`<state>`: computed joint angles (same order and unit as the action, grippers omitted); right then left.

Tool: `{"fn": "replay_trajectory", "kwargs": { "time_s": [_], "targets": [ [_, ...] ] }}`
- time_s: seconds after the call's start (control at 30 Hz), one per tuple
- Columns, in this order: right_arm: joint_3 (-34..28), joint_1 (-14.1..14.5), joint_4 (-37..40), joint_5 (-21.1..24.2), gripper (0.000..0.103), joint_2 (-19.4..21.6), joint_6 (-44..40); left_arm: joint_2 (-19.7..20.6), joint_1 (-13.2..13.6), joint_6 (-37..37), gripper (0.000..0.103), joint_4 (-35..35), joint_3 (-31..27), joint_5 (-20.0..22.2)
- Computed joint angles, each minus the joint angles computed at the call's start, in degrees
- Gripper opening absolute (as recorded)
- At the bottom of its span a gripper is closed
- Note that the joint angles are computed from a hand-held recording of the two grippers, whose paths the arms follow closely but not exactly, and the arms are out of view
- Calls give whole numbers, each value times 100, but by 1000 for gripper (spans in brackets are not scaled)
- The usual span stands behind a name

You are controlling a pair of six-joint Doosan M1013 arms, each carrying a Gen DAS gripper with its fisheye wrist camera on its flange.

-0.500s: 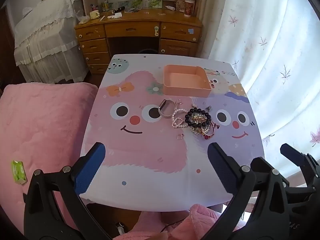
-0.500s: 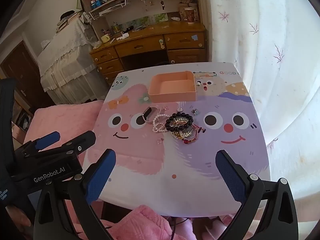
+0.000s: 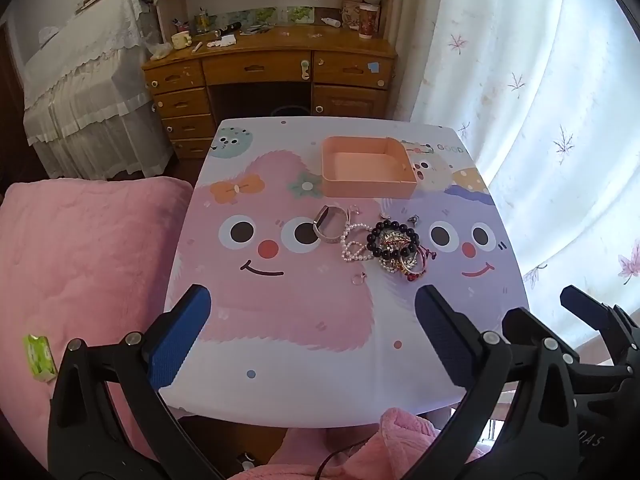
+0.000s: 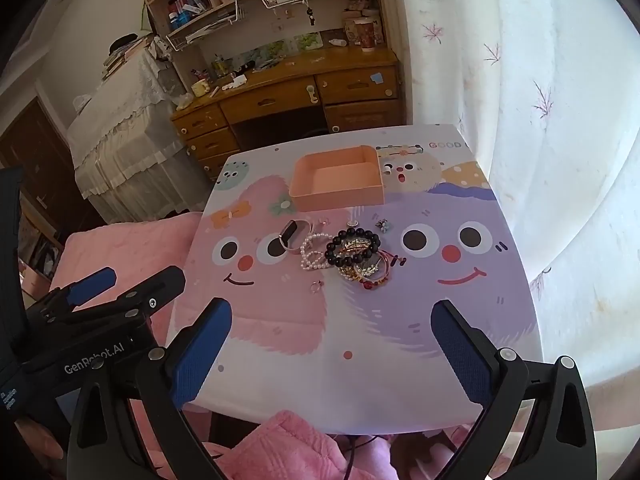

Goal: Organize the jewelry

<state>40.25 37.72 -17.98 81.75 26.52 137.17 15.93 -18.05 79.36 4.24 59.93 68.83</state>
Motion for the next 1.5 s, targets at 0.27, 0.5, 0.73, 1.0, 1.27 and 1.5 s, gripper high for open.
{"fn": "replay_trajectory", "kwargs": {
  "time_s": [0.27,0.5,0.73,1.0,1.27,1.5],
  "targets": [
    [31,38,-81,13,102,-12,67,20,-14,-40,101,25,-21,11],
    [21,37,-80,36,102,-13,65,22,6,-11,101,-8,-39,17],
    [-6,41,-99,62,101,4,59,16,13,-6,101,-15,-24,1],
    [12,29,-73,91,101,-9,50,-1,25,15,101,-28,2,-8],
    [-10,40,-79,107,101,5,53,-18,25,-19,101,19,19,-29],
    [-56,14,-57,104,101,30,-32,18,-4,-138,101,109,-4,-45]
  ]
}}
